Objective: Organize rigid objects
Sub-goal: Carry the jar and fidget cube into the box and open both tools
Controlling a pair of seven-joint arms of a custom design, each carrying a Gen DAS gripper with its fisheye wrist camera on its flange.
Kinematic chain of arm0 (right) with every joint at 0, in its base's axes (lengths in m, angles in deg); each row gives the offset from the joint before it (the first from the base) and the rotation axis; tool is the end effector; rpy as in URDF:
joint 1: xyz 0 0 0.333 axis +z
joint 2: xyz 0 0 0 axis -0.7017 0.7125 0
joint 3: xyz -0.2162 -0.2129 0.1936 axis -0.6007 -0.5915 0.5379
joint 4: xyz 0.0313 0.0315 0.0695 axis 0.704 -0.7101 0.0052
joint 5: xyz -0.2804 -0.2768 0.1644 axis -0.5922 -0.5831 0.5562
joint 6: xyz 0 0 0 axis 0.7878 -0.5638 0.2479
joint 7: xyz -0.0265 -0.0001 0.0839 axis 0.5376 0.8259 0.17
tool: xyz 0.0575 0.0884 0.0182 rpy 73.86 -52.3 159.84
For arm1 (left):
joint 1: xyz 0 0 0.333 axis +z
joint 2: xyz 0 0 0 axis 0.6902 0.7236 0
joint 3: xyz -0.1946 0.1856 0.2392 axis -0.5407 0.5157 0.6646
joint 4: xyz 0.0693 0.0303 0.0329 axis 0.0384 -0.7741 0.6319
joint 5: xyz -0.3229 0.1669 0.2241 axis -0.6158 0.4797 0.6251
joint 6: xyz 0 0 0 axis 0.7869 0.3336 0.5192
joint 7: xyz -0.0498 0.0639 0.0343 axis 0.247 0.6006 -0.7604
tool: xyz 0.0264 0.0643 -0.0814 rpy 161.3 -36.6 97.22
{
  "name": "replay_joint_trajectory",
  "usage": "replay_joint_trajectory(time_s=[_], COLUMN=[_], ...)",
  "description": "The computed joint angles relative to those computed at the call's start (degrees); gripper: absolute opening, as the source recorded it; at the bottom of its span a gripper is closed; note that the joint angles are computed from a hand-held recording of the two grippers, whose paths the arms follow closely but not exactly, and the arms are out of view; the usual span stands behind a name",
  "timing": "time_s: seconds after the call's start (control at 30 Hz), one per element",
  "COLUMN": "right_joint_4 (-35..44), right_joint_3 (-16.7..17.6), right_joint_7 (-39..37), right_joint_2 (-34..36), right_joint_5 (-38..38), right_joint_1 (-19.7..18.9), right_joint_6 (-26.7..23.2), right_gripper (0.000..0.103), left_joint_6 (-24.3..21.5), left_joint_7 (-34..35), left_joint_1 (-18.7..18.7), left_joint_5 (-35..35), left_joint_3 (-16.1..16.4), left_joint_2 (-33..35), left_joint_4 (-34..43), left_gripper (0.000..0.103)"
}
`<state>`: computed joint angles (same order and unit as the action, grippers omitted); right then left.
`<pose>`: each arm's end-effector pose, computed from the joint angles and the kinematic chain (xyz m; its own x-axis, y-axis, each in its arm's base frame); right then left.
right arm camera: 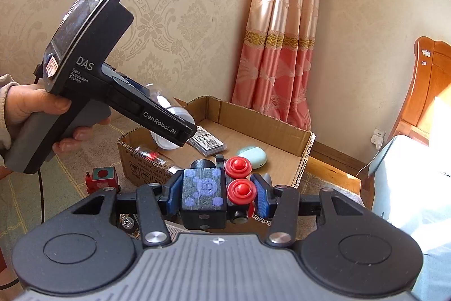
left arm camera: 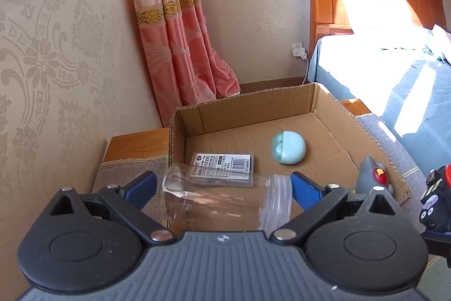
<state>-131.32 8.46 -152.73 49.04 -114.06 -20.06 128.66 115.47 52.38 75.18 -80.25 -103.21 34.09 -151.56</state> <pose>0.3861 0.3463 0.4588 0.4834 -0.8686 0.1084 -0.4359 -0.3463 -0.8307 0.4867 -0.1413 0.4508 -0.1855 -0.9753 -0.1199 -0.6174 0.2106 -0.7579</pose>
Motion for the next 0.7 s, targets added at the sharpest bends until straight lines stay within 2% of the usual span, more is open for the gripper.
replay_joint_trajectory(time_s=[0.03, 0.07, 0.1, 0.17, 0.2, 0.33, 0.43, 0.6, 0.7], right_joint_4=[0.49, 0.93, 1.3, 2.27, 2.69, 4.95, 6.78, 11.28, 13.77], right_joint_3=[-0.05, -0.02, 0.03, 0.15, 0.21, 0.4, 0.27, -0.55, -1.71], right_joint_7=[-0.41, -1.37, -2.64, -5.1, -6.33, -10.79, -15.56, -23.63, -24.46], right_joint_2=[0.49, 0.97, 1.41, 2.53, 3.03, 5.54, 7.54, 12.0, 14.16], right_joint_5=[0.44, 1.34, 2.41, 4.56, 5.77, 10.62, 15.52, 24.21, 25.97], right_joint_1=[-0.05, -0.1, -0.18, -0.41, -0.53, -0.8, -0.66, 0.32, 1.22], right_joint_6=[0.07, 0.01, -0.08, -0.17, -0.25, -1.01, -2.12, -5.37, -6.57], right_gripper=[0.055, 0.055, 0.055, 0.055, 0.055, 0.055, 0.055, 0.055, 0.055], left_joint_6=[0.07, -0.02, -0.25, -0.36, -0.54, -0.61, -0.06, 0.92, 0.31], left_joint_7=[-0.09, 0.26, 0.77, 2.06, 2.92, 5.61, 6.28, 6.01, 7.27], left_joint_1=[0.74, -0.52, -3.78, -12.83, -16.13, -26.19, -27.97, -26.54, -28.03], left_joint_5=[-0.44, -1.02, -1.74, -2.67, -3.48, -7.21, -9.73, -12.7, -13.13], left_joint_3=[-0.57, 0.71, 3.93, 12.76, 15.88, 24.9, 25.96, 23.71, 25.79], left_joint_2=[-0.13, -0.14, -0.35, -1.17, -2.11, -7.08, -11.54, -17.1, -18.07], left_joint_4=[-0.29, -0.69, -1.46, -3.62, -4.8, -10.24, -14.15, -18.94, -20.16], left_gripper=[0.1, 0.1, 0.101, 0.101, 0.101, 0.101, 0.102, 0.102, 0.102])
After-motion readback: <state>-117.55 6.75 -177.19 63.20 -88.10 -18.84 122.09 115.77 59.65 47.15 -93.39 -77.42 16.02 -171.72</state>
